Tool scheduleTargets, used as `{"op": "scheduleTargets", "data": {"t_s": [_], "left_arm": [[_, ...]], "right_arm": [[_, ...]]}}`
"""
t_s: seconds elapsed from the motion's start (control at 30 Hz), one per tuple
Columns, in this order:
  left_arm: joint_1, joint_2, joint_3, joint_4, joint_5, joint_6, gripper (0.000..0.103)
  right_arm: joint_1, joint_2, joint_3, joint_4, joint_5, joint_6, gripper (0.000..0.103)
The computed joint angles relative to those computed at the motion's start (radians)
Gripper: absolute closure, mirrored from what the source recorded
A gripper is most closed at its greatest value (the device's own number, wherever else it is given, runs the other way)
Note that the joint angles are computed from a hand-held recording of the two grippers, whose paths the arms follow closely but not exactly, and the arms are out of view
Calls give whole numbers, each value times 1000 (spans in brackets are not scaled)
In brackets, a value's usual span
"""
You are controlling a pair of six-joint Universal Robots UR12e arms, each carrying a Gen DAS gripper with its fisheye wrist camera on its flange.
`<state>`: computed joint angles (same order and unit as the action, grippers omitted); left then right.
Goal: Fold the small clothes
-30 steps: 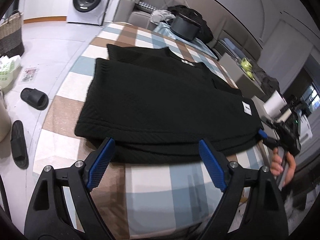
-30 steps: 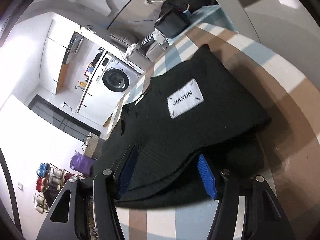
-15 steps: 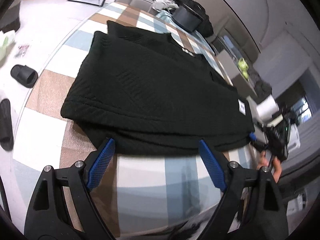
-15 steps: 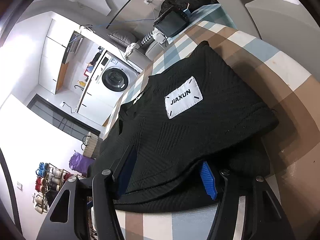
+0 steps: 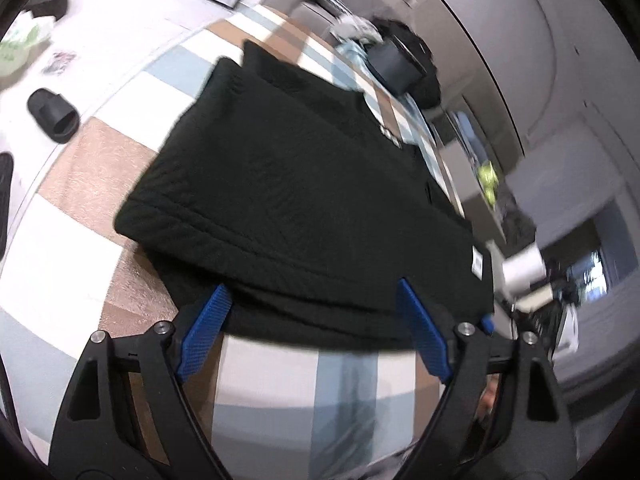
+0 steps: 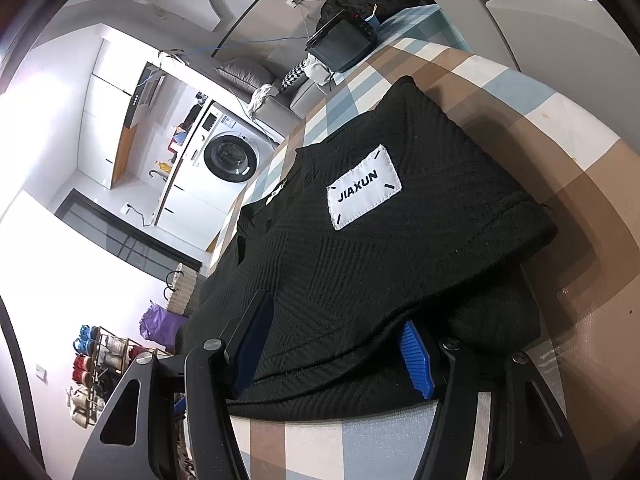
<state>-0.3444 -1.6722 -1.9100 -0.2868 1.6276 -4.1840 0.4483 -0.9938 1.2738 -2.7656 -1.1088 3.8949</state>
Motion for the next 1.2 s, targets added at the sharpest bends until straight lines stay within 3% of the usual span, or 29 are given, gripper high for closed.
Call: {"op": "scheduleTargets", "data": {"t_s": [0.13, 0.23, 0.4, 0.57, 0.6, 0.63, 0.73, 0.83, 1.03, 1.2], "left_arm": [[-29, -12, 23, -19, 164, 11, 28], [-26, -19, 26, -11, 209, 16, 34], [3, -20, 17, -23, 191, -35, 56], [27, -19, -2, -2, 177, -73, 92], [30, -19, -6, 11, 174, -74, 94], [30, -19, -7, 19, 179, -72, 97], [27, -23, 4, 27, 207, -40, 100], [30, -29, 23, 27, 215, -9, 100], [49, -39, 72, 49, 221, 61, 101], [93, -73, 158, 38, 204, 134, 101]], "right_arm": [[-1, -1, 1, 4, 0, -5, 41], [0, -1, 0, 5, 0, -7, 41], [-1, 0, -2, 7, -2, -13, 41], [-4, -1, 4, -25, -17, 15, 41], [-5, -1, 5, -40, -31, 31, 42], [-6, -1, 5, -51, -46, 42, 51], [-8, 1, 0, -61, -85, 67, 77], [-8, 8, -18, -55, -128, 76, 95], [-14, 37, -92, -58, -150, 87, 98], [-15, 110, -258, 13, -170, 63, 98]]}}
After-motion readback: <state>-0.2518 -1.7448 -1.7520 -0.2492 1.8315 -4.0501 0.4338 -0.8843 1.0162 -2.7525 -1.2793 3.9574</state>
